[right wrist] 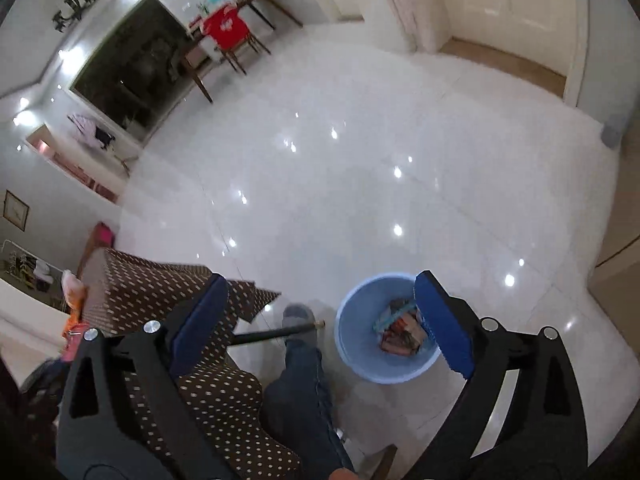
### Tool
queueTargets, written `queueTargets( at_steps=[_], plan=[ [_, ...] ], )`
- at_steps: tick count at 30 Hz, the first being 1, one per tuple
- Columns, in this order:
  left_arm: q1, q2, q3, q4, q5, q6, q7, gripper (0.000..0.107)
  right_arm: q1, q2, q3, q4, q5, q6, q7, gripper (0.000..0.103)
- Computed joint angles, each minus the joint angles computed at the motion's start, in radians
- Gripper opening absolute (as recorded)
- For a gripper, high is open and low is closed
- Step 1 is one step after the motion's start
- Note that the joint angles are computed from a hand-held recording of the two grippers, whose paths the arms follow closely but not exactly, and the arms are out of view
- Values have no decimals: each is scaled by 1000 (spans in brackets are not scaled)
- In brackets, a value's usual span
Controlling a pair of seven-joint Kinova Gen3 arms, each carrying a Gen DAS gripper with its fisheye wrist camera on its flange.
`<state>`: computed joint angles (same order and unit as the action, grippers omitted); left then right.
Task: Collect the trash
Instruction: 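Carry the red wrapper and teal strip to the blue bucket and open both grippers, then move both tools back over the table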
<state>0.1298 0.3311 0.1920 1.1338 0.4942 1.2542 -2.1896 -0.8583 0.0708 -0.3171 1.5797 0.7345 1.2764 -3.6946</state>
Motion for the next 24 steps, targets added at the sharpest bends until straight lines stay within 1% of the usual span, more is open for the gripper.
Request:
queueTargets(
  at_steps=[1, 4, 7, 10, 11, 12, 13, 14, 17, 19, 24],
  plan=[
    [12, 9, 3, -8, -8, 2, 6, 28, -4, 13, -8, -23, 19, 24, -1, 93],
    [55, 41, 11, -36, -42, 5, 20, 28, -47, 3, -8, -54, 68, 96, -11, 94],
    [94, 80, 19, -72, -72, 21, 39, 28, -61, 6, -21, -77, 105, 138, -14, 94],
    [132, 128, 24, -114, -108, 41, 47, 32, -82, 3, -30, -92, 137, 178, -18, 94],
    [144, 149, 24, -142, -116, 55, 60, 45, -89, 5, -32, -99, 147, 191, -20, 94],
    [158, 170, 21, -165, -131, 66, 81, 68, -94, 5, -34, -104, 153, 201, -20, 94],
    [162, 174, 19, -170, -137, 62, 94, 76, -99, 7, -35, -109, 158, 208, -22, 94],
    [157, 172, 15, -162, -127, 43, 110, 80, -106, 10, -37, -116, 164, 220, -22, 94],
    [132, 167, 16, -166, -111, 45, 139, 88, -121, 25, -37, -130, 176, 234, -22, 94],
    [126, 137, 10, -132, -110, 4, 152, 90, -130, 33, -31, -137, 178, 238, -17, 94],
    [65, 58, 11, -61, -71, -55, 128, 95, -146, 61, -9, -164, 179, 232, 4, 97]
  ],
)
